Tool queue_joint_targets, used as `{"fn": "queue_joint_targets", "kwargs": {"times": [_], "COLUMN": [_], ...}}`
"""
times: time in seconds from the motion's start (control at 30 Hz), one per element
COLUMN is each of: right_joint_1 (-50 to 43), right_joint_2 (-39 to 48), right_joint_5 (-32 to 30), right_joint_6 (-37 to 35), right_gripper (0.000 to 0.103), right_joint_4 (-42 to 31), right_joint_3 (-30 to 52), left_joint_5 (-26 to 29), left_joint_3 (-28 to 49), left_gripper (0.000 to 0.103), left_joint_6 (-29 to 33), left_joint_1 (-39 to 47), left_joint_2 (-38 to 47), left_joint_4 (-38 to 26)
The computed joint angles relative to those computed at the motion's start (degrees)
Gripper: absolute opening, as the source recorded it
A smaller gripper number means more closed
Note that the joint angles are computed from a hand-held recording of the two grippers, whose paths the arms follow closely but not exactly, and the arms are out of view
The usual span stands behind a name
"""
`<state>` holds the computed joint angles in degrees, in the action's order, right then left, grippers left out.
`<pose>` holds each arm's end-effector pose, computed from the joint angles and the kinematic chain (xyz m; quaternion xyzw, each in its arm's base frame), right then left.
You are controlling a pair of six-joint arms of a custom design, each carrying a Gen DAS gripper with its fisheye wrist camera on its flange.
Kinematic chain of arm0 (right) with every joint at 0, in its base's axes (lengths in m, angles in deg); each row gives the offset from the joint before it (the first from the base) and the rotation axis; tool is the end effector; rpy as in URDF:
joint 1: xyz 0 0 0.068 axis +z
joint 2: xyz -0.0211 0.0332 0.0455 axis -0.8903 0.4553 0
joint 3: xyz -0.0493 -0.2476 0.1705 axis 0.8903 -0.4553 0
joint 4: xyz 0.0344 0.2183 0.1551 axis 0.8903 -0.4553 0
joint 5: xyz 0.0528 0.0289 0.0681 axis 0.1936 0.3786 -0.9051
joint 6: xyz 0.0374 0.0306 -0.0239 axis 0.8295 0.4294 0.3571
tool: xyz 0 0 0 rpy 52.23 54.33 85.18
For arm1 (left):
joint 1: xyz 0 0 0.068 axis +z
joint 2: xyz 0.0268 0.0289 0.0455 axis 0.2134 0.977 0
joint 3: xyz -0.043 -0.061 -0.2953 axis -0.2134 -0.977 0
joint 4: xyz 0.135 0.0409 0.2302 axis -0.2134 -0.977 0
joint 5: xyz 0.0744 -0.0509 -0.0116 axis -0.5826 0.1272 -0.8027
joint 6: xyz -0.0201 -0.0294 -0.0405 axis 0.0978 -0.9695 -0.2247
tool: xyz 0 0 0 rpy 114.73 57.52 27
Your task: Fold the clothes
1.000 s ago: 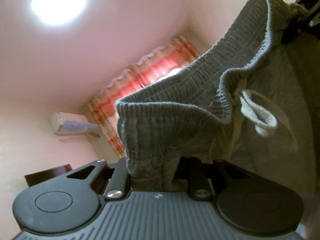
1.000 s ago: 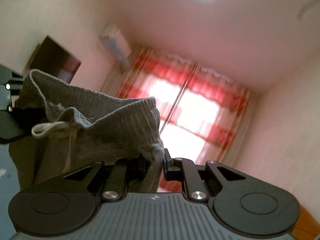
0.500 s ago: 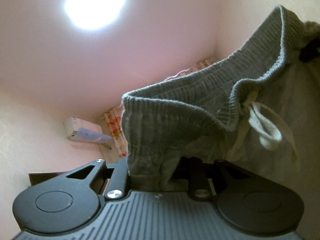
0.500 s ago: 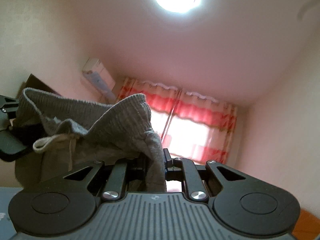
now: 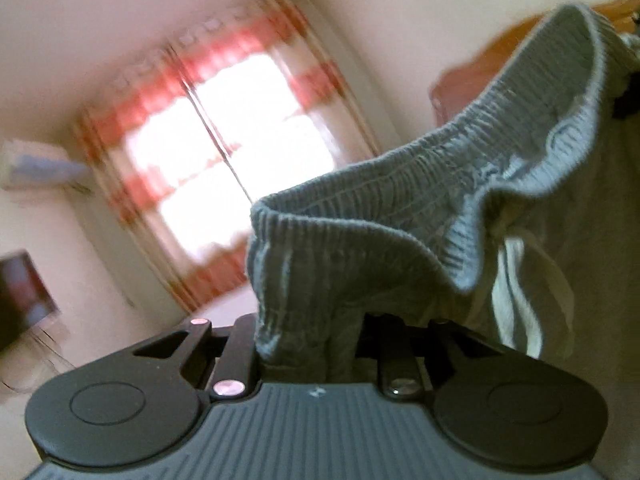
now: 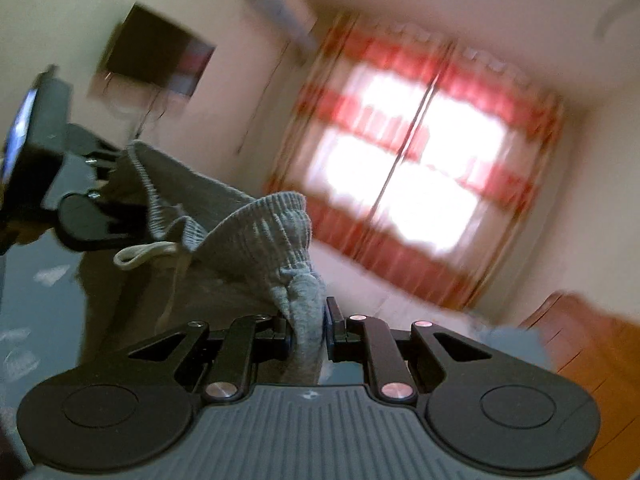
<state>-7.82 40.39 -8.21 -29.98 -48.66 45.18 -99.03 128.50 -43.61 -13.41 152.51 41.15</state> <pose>0.1510 0.1904 0.5387 -0.3522 0.7223 0.0335 0.5943 0.2009 -0.0763 0.5142 0.1692 0.7836 0.1960 0.5648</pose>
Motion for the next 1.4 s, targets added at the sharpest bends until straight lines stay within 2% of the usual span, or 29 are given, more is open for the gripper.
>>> {"fn": "queue_joint_targets", "kwargs": {"times": [0.13, 0.37, 0.5, 0.6, 0.7, 0.83, 0.87, 0.9, 1.03, 1.13, 1.3, 1.37, 1.4], "right_joint_1": [-2.1, -7.3, -9.1, -13.0, -15.4, -18.1, -18.4, -19.3, -23.3, -25.2, -34.6, -38.1, -41.1], "right_joint_2": [-4.3, -6.0, -7.0, -8.7, -12.8, -18.2, -19.7, -21.3, -26.8, -32.1, -36.0, -35.7, -35.9], "right_joint_5": [-4.7, -12.7, -16.0, -20.6, -24.6, -27.9, -28.4, -29.3, -31.8, -31.3, -39.5, -40.0, -41.8], "right_joint_6": [3.7, 11.1, 15.1, 16.1, 18.9, 21.4, 22.2, 22.8, 24.5, 26.1, 26.6, 25.2, 24.6], "right_gripper": [0.017, 0.017, 0.017, 0.017, 0.017, 0.017, 0.017, 0.017, 0.017, 0.017, 0.017, 0.018, 0.022], "right_joint_4": [3.7, 6.4, 11.4, 14.3, 16.6, 18.4, 18.5, 19.0, 22.4, 23.7, 23.6, 23.8, 23.6], "right_joint_3": [-13.4, -25.7, -34.4, -39.6, -45.4, -50.6, -51.6, -53.2, -59.5, -64.0, -69.0, -70.9, -72.2], "left_joint_5": [6.8, 13.4, 15.2, 22.7, 25.1, 19.8, 16.9, 16.4, 13.4, 12.5, 10.5, 8.6, 7.5], "left_joint_3": [-8.2, -20.0, -23.1, -20.0, -21.4, -23.8, -25.1, -25.4, -23.8, -21.6, -16.9, -15.9, -16.0], "left_gripper": [0.022, 0.022, 0.022, 0.021, 0.021, 0.021, 0.021, 0.021, 0.021, 0.021, 0.021, 0.021, 0.02], "left_joint_6": [-3.3, -6.8, -7.8, -2.3, -1.7, -4.2, -6.5, -6.6, -8.6, -9.4, -8.2, -7.1, -6.3], "left_joint_1": [3.5, 5.7, 5.9, 14.8, 16.5, 9.6, 5.8, 4.8, -0.3, -3.3, -8.9, -11.1, -12.0], "left_joint_2": [-1.2, -1.7, -0.6, 5.3, 3.9, 3.3, 1.0, 1.6, 6.9, 12.0, 20.5, 22.6, 23.1], "left_joint_4": [0.6, 4.3, 5.4, 8.2, 7.2, 7.5, 4.9, 6.0, 7.5, 9.2, 12.6, 14.7, 16.0]}}
